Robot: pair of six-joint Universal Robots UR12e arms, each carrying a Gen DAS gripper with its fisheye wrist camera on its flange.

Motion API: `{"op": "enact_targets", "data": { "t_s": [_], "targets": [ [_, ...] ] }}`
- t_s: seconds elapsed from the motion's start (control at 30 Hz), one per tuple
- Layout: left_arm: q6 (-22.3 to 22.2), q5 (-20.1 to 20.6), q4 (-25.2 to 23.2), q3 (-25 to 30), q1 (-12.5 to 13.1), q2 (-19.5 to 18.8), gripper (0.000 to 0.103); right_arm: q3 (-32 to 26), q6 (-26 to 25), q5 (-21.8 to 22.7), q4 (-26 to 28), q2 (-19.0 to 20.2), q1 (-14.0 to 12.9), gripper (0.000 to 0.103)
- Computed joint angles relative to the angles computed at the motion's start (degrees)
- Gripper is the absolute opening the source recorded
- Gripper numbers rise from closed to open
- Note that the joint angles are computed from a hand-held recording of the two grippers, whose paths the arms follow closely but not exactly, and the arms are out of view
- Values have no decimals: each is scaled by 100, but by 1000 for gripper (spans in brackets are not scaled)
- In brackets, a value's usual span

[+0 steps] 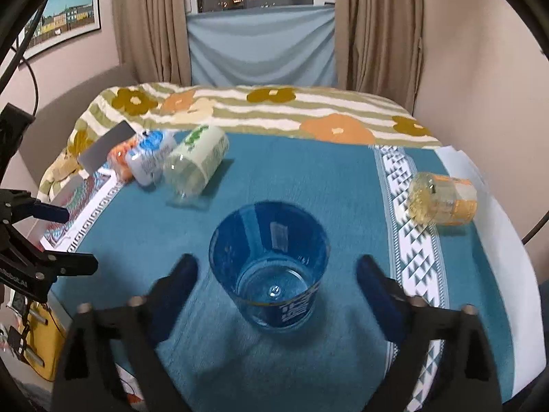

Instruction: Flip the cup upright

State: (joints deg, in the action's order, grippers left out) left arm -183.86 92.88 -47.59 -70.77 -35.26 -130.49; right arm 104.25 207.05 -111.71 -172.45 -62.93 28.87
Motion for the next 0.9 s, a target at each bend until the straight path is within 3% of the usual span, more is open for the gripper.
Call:
{"op": "enact_targets", "data": {
  "t_s": [0.07,0.2,0.57,0.73,0.9],
  "targets": [
    [-94,41,102,-36,0,53,103,16,-19,-39,-40,-69,8,103],
    [-269,219,440,-111,-22,187,103,18,-23,-116,7,-286,27,103],
    [-647,921,1774,-427,-172,583,103,-192,619,-593,1263,-946,124,103],
    [-663,1207,2436,-632,-261,686,103,-248,769,-812,1457,-1051,158,103],
    [-659,1326,2764,-788,-319,752,103,-296,915,-969,1632,-1076,212,103]
  ]
}}
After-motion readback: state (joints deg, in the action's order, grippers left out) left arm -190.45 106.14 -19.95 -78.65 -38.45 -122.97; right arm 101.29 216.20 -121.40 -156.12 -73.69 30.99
